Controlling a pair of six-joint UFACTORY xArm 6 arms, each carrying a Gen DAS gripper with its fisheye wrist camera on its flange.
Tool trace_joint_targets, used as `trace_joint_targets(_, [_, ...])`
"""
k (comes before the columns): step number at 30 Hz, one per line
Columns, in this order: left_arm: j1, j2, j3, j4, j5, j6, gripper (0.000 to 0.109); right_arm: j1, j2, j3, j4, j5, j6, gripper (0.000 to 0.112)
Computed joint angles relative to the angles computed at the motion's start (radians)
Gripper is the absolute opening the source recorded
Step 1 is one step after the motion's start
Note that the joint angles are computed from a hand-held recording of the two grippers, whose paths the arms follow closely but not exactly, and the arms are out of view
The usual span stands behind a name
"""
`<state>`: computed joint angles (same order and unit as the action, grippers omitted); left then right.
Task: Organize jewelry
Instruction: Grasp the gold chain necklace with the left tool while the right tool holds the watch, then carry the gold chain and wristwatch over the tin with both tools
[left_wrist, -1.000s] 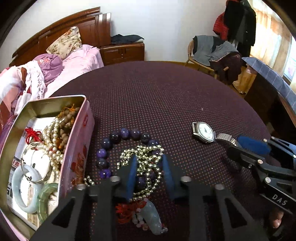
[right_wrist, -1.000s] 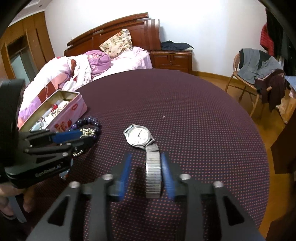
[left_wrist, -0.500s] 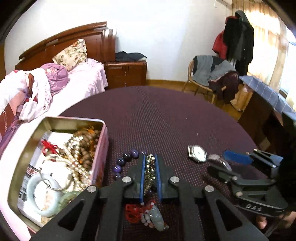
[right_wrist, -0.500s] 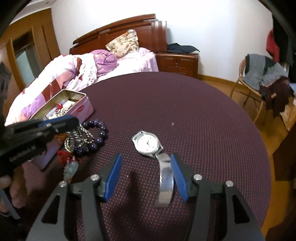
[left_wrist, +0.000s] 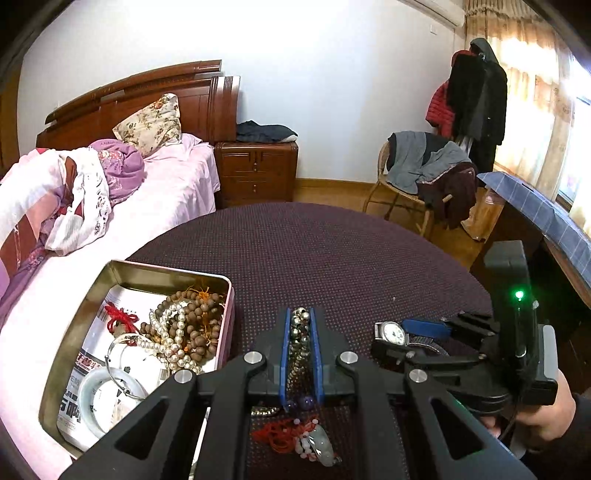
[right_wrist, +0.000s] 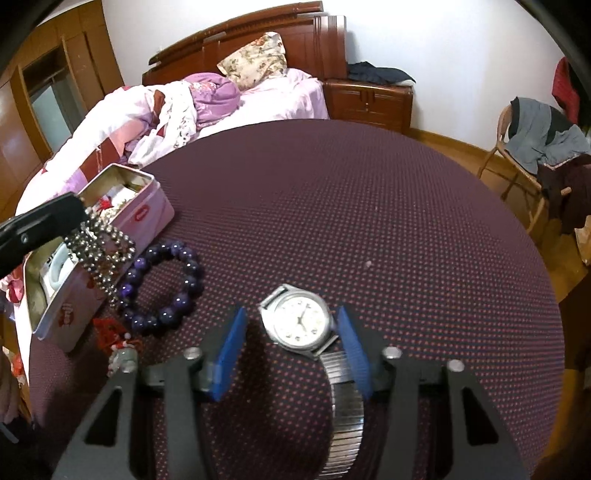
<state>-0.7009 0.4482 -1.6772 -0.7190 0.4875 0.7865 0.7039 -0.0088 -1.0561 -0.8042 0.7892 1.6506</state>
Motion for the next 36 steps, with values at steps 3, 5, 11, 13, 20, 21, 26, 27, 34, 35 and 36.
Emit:
trace_joint_targets(3, [0.002, 0.004, -0.003, 0.000, 0.002, 0.001, 0.009, 0.009, -0.002, 0.000, -0.002, -0.008, -0.014, 0.039])
trace_joint_targets(5, [0.005, 0.003, -0.001, -0.005, 0.000, 0.004, 0.009, 0.023, -0.003, -0.005, -0.025, 0.008, -0.001, 0.036])
trace_joint_targets(11, [0.008, -0.006, 0.006, -0.001, -0.005, -0.001, 0.009, 0.033, -0.006, -0.003, -0.040, 0.013, 0.020, 0.036])
trace_joint_targets(13, [0.008, -0.014, 0.014, -0.007, -0.010, 0.005, 0.009, 0.041, -0.010, -0.009, -0.075, 0.023, 0.037, 0.017])
trace_joint_targets(20, [0.014, -0.022, 0.014, -0.029, -0.007, 0.024, 0.009, 0.033, -0.010, -0.021, -0.042, 0.035, -0.001, 0.034])
trace_joint_targets(21, [0.014, -0.023, 0.017, -0.029, -0.007, 0.025, 0.009, 0.023, -0.009, -0.015, -0.031, 0.018, -0.006, 0.062])
trace_joint_targets(26, [0.015, -0.007, 0.003, -0.010, 0.004, 0.007, 0.009, 0.006, 0.013, -0.020, 0.023, 0.014, -0.062, 0.074])
trace_joint_targets(27, [0.015, -0.002, -0.002, -0.005, 0.006, 0.003, 0.009, -0.001, 0.013, -0.016, 0.032, -0.003, -0.070, 0.069])
trace_joint_targets(34, [0.017, 0.020, -0.024, 0.017, 0.014, -0.013, 0.009, -0.006, 0.016, -0.019, 0.039, -0.012, -0.117, 0.039])
trace_joint_targets(35, [0.018, 0.020, -0.026, 0.017, 0.016, -0.016, 0.009, -0.003, 0.018, -0.021, 0.042, -0.018, -0.125, 0.039])
trace_joint_targets(36, [0.019, 0.018, -0.026, 0.015, 0.016, -0.015, 0.009, 0.001, 0.019, -0.021, 0.040, -0.020, -0.126, 0.039])
